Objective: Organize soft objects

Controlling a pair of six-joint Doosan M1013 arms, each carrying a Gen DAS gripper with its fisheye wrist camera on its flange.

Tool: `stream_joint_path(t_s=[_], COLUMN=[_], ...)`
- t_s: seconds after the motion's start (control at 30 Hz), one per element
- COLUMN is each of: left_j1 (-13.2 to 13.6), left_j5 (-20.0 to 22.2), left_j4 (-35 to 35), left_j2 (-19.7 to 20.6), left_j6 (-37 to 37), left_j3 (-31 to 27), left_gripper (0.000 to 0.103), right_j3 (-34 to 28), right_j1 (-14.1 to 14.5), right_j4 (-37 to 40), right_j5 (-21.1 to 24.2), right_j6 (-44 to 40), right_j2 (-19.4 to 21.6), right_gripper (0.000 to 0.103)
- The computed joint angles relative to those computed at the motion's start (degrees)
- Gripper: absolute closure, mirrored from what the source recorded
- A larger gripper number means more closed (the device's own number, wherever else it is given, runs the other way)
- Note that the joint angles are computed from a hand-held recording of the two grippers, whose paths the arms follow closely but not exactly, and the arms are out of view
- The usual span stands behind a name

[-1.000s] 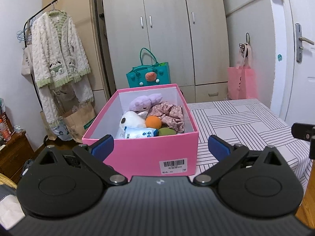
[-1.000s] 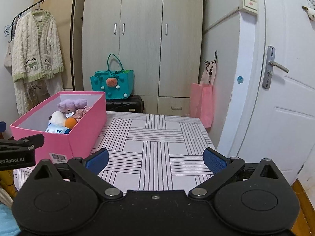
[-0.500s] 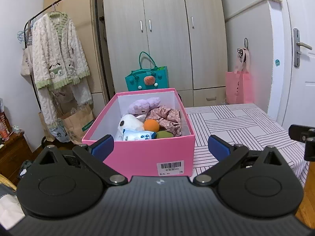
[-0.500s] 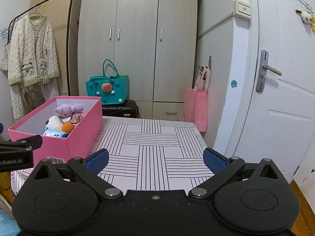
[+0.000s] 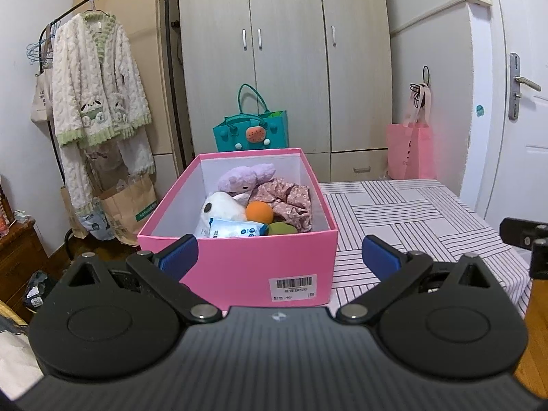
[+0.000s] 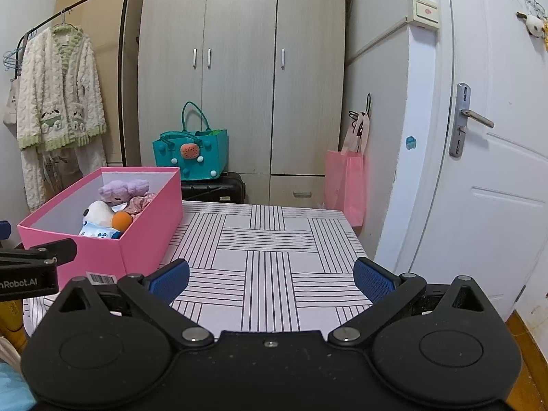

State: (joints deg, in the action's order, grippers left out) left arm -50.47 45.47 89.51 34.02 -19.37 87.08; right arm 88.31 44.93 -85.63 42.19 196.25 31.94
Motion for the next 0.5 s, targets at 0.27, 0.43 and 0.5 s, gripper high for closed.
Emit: stream_joint_path(t_s=[0.27, 0.43, 0.5], left_j1=[-0.3, -0.2, -0.2], left_j5=[2.0, 1.7, 1.8], left_j4=[0.3, 0.3, 0.2], left_j2=[0.3, 0.3, 0.3], left_j6=[0.2, 0.2, 0.3], left_j3=[-0.2, -0.2, -0.3], left_gripper=[0.0, 0.0, 0.0], right_j3=[0.1, 0.1, 0.1], right_j1=[-0.2, -0.3, -0.3], right_j4=[0.2, 0.1, 0.2], right_j5=[-0.1, -0.2, -0.3], right_j6=[0.4, 0.4, 0.3], right_j2=[-0.1, 0.0, 0.0], right_gripper=[0.0, 0.0, 0.0])
